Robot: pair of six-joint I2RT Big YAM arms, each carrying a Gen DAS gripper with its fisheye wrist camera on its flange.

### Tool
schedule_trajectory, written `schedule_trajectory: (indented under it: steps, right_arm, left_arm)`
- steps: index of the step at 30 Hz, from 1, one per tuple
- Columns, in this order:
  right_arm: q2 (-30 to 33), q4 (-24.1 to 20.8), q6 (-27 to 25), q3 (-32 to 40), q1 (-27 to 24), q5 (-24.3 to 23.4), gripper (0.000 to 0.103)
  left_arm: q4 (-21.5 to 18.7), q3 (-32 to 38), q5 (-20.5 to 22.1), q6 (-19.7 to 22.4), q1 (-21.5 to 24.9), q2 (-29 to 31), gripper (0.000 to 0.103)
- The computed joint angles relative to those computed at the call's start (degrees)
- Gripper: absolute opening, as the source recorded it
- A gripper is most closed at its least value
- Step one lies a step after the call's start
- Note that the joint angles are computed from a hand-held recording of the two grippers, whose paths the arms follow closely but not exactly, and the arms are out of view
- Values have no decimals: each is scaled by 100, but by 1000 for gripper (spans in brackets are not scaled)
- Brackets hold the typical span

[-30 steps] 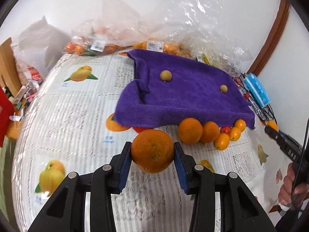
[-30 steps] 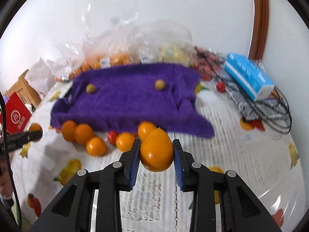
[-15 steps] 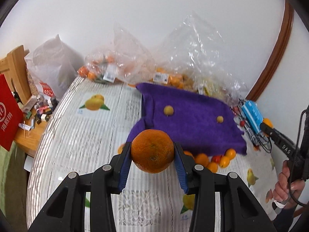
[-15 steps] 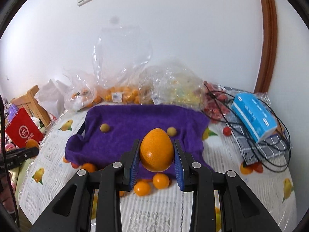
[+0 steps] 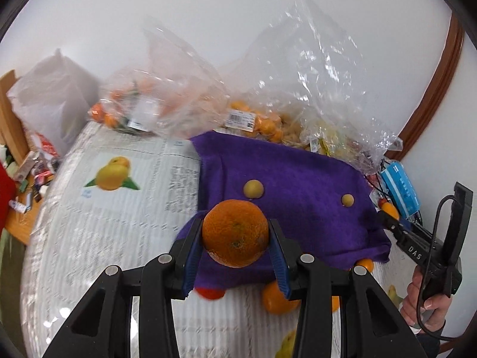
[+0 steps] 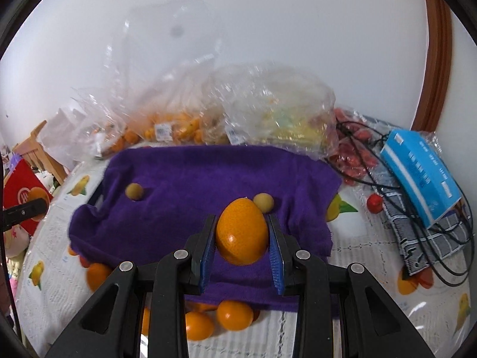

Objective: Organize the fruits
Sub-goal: 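Lift the orange onto the purple towel and open the right tool while the left tool places its tangerine, then withdraw both open tools from the towel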

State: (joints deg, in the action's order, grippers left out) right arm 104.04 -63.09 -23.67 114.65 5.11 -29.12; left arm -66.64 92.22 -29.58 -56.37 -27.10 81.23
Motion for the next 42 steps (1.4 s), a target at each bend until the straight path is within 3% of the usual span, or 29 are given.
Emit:
schedule_trajectory:
  steps: [8, 18, 27, 31, 36, 42]
  right_arm:
    - [539, -179, 32, 372, 87, 226, 33]
    - [758, -226, -115, 454, 167, 460, 33]
    - [674, -199, -197, 415, 157, 523, 34]
    - [565, -258, -154, 410, 111, 517, 43]
    - [337, -163, -100, 261, 19, 538, 53]
    - [96, -181, 22, 168, -49, 674, 56]
  left_arm:
    - [333, 171, 662, 317, 398, 539, 40]
    - [303, 439, 1048, 442, 590, 1023, 40]
    - [124, 601, 929, 520, 605, 1222, 40]
    - [59, 682, 1023, 511, 632, 1274, 41]
    - [55, 557, 925, 423, 556, 1054, 48]
    - [-131, 562, 649, 285, 323, 775, 51]
